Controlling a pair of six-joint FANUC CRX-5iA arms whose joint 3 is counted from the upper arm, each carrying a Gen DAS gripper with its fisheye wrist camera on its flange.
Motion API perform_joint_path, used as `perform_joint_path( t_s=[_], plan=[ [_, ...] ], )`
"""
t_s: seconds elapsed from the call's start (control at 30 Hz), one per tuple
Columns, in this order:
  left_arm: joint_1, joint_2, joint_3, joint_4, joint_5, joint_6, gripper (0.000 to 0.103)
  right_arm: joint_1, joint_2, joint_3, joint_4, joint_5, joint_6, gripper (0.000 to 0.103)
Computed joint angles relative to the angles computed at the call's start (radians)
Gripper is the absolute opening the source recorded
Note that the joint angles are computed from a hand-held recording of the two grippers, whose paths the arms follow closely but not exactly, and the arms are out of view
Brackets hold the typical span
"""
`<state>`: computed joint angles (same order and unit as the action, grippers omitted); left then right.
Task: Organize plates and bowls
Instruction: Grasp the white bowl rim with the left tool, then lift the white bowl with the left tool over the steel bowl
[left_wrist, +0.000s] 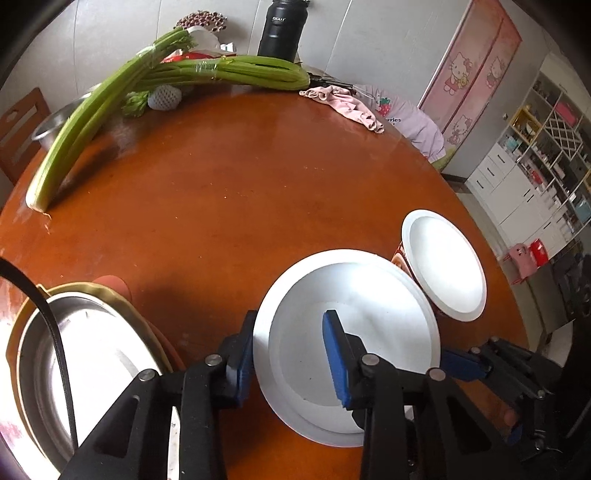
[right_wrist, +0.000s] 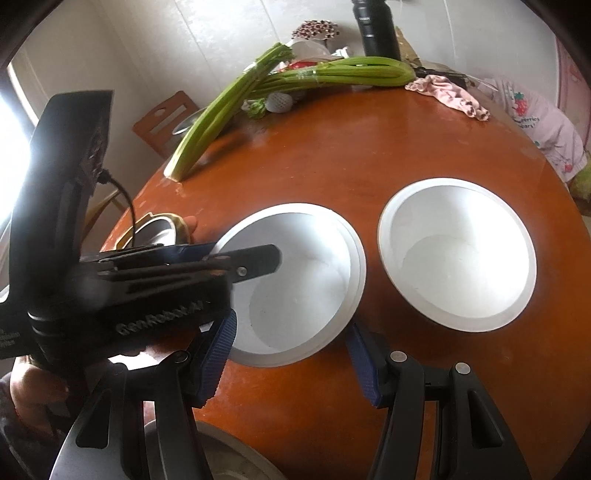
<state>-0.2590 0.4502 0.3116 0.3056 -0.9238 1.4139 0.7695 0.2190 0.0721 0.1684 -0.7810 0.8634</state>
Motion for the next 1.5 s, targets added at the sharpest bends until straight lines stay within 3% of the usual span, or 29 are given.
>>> perform_joint_path(
  t_s=[0.7,1.5],
  plan=[
    [0.003,-0.123,-0.122,0.037,0.050,-0.014,0.035,0.054,-0.080,-0.098,0.109,0.047,-0.104,0.062],
    [-0.041,-0.367,-0.336,-0.016,0.149,0.034,0.035,0.197,-0.281,-0.338,0.397,0.101,-0.373,0.062]
  ],
)
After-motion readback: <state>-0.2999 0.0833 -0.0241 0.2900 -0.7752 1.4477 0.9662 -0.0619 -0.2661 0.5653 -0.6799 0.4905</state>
